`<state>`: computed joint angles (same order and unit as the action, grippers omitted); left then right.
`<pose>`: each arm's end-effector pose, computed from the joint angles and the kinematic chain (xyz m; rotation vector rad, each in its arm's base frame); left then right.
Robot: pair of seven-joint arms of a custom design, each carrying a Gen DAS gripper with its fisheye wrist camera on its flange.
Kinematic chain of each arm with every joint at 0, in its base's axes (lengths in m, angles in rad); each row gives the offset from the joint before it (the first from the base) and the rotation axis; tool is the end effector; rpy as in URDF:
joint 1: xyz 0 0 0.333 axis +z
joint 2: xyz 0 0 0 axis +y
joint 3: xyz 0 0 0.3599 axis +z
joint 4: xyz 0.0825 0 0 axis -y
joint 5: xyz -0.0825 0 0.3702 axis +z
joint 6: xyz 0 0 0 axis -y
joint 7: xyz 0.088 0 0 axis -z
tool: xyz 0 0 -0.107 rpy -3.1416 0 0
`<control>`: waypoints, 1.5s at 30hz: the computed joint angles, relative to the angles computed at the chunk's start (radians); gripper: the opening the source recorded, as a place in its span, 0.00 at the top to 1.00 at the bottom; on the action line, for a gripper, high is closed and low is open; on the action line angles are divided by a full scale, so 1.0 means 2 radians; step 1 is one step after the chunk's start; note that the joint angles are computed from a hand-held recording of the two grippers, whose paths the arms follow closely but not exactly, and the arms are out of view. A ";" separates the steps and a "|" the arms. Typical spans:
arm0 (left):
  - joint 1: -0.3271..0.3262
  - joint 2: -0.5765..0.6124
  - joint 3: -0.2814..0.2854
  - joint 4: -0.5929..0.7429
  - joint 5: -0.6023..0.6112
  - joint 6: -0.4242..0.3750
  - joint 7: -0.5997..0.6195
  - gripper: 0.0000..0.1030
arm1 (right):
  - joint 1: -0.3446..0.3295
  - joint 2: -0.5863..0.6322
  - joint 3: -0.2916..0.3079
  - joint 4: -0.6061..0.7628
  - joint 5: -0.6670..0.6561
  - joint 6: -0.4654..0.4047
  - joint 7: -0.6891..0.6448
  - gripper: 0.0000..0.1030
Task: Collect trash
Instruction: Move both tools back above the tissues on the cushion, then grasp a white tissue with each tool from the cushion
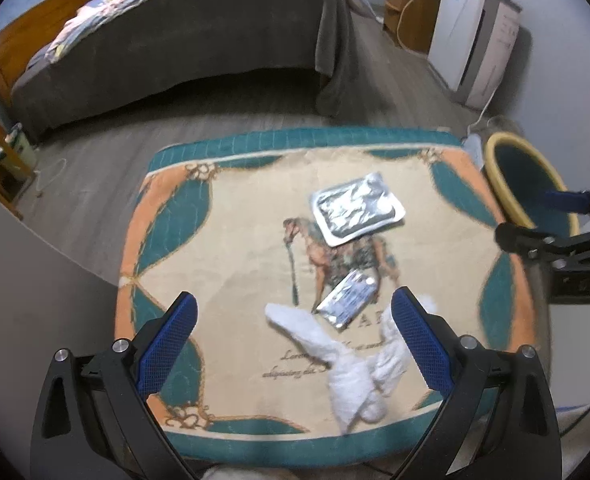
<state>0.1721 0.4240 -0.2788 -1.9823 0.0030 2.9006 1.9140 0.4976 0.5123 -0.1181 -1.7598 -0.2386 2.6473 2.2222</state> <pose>0.6586 -0.0514 0.3649 -1.5208 2.2929 -0.5584 0.6476 0.2785 0.3642 -1.9278 2.0404 -0.4235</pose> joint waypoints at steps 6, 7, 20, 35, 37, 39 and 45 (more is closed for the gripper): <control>-0.005 0.021 0.010 0.015 0.012 -0.039 -0.007 0.06 | -0.005 0.013 0.007 0.011 0.022 -0.019 0.004 0.06; -0.006 0.023 0.011 0.016 0.012 -0.046 -0.006 0.06 | -0.006 0.014 0.010 0.012 0.026 -0.019 0.005 0.06; -0.005 0.034 0.001 0.002 0.008 -0.086 0.070 0.11 | -0.003 0.034 0.014 0.032 0.047 -0.043 0.012 0.06; -0.007 0.055 0.027 0.044 -0.008 -0.133 0.062 0.72 | -0.005 0.069 0.033 0.067 0.076 -0.065 -0.009 0.06; -0.007 0.058 0.034 0.050 -0.008 -0.134 0.050 0.71 | -0.001 0.076 0.033 0.075 0.076 -0.066 -0.017 0.06; -0.016 0.059 0.047 0.051 0.009 -0.128 0.033 0.72 | 0.003 0.084 0.035 0.087 0.077 -0.072 -0.025 0.06; -0.010 0.067 0.048 0.066 0.023 -0.139 0.009 0.72 | 0.009 0.116 0.046 0.127 0.088 -0.096 -0.061 0.16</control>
